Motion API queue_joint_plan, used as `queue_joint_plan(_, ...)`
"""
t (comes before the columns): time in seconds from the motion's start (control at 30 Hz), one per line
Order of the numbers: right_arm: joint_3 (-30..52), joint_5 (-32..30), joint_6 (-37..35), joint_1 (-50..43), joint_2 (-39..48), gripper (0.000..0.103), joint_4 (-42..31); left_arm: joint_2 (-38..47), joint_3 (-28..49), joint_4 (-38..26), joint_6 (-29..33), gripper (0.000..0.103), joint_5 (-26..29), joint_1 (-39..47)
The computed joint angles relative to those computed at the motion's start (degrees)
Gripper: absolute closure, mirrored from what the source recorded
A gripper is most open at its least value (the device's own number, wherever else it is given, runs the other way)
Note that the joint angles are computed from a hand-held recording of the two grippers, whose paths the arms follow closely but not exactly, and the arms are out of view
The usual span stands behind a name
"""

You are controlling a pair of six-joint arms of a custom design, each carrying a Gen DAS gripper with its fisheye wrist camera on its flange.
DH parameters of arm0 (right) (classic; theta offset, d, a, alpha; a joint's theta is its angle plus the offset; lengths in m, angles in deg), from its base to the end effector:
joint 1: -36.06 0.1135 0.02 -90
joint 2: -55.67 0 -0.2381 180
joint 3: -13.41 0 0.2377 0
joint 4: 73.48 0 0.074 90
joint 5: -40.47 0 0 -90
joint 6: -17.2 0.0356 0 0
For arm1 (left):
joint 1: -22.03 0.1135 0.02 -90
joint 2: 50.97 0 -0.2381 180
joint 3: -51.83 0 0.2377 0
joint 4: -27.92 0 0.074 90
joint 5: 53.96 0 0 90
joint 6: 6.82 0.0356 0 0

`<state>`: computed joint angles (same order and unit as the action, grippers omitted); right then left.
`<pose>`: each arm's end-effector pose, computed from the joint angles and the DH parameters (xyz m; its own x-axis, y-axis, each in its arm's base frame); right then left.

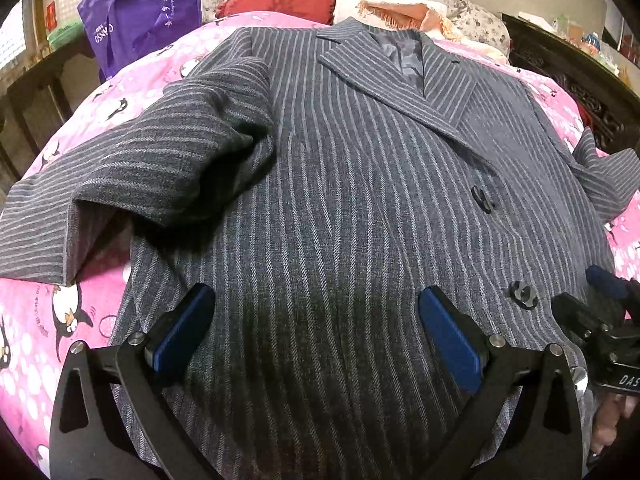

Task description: Fold large clothes

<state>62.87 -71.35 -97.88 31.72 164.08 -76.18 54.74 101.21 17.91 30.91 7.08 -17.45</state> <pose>0.2689 -0.0071 0.0416 -0.7500 -0.3377 -0.5687 -0.4677 0.8787 0.0950 0.2104 -0.1510 0.0486 -0.7540 -0.2755 -0.5963 -0.3105 0.9495 -0.0460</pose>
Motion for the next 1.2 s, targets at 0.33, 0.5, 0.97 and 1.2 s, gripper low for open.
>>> queue_joint_plan(0.33, -4.69, 2.16, -3.92, -1.65, -6.14, 0.000, -3.53, 0.29, 0.29, 0.54, 0.91, 0.000, 0.95, 1.35)
queue_joint_plan(0.5, -6.33, -2.04, -4.35, -4.32, -4.41, 0.000, 1.18, 0.38, -0.10, 1.45, 1.08, 0.000, 1.06, 1.51)
queue_joint_plan(0.97, -7.73, -2.92, -3.64, -4.34, -3.71, 0.000, 4.09, -0.50, -0.14, 1.10, 2.15, 0.000, 3.04, 2.09)
queue_joint_plan(1.2, -7.57, -3.00, -3.72, -4.42, -3.71, 0.000, 3.89, -24.93, -12.44, -7.58, -2.71, 0.000, -2.07, 0.99)
